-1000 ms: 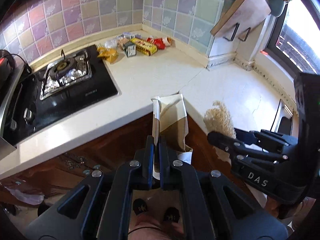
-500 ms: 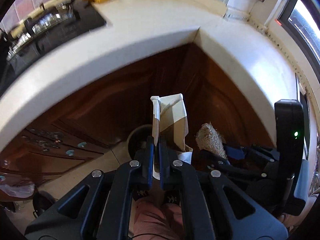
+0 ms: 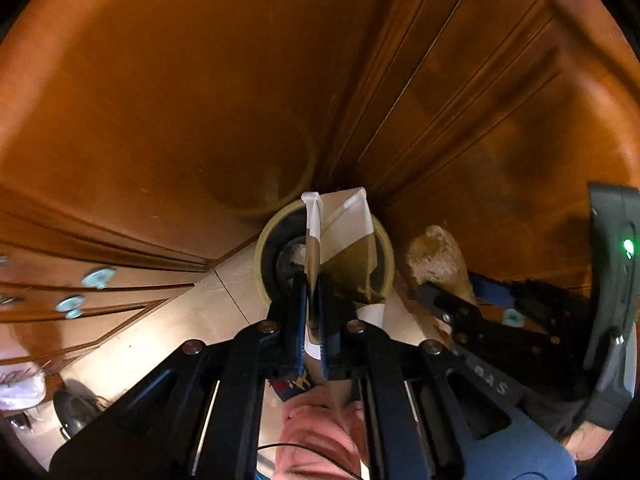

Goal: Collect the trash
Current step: 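Carry the paper cup and fibre pad down over the black bin, then open both tools to drop the cup and pad into the bin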

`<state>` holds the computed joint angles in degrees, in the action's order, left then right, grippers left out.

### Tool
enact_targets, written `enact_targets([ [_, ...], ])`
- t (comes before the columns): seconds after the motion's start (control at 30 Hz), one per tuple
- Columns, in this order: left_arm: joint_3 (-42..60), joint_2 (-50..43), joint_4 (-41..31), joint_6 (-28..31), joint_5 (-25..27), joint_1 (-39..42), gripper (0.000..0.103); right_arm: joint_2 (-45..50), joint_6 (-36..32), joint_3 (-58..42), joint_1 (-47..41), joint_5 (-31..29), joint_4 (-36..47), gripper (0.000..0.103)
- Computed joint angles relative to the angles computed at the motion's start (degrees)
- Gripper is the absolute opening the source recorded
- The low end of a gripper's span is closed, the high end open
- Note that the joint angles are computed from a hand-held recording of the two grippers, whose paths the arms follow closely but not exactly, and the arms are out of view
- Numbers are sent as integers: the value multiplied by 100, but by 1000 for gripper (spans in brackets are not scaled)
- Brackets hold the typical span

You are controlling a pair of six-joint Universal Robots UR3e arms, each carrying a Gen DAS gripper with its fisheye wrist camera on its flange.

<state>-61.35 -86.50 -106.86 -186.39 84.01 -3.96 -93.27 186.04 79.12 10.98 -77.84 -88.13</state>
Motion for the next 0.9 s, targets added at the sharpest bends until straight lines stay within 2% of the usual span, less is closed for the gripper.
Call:
enact_targets([
  [0.07, -655, 102, 491, 58, -20, 12, 3, 152, 116, 556, 9, 80, -668, 44],
  [0.17, -1377, 120, 1051, 190, -137, 74, 4, 437, 212, 1098, -6, 220, -1500, 50],
  [0.2, -1487, 62, 1134, 235, -163, 89, 11, 541, 230, 1195, -14, 228, -1707, 54],
  [0.23, -1581, 7, 1236, 255, -110, 70, 25, 591, 230, 1283, -18, 214, -1845, 57],
  [0.27, -1644, -50, 1348, 233, 7, -4, 35, 720, 258, 1344, 24, 171, -2045, 62],
  [0.3, -1762, -17, 1456, 263, 45, -3, 51, 745, 147, 1422, -71, 145, -2140, 65],
  [0.33, -1921, 94, 1524, 354, 20, 78, 57, 752, 87, 1474, -120, 117, -2203, 66],
  [0.4, -2034, 141, 1609, 436, 25, 96, 61, 820, 119, 1527, -64, 8, -2362, 73],
  [0.57, -2031, 274, 1474, 551, 121, 133, 61, 814, 162, 1492, 24, -101, -2340, 74],
  [0.73, -1588, 276, 1125, 399, 119, 139, 61, 623, 218, 1317, 82, -153, -2050, 74],
  [0.9, -801, 210, 623, 195, 189, 33, 61, 169, 31, 984, -114, -121, -1364, 74],
])
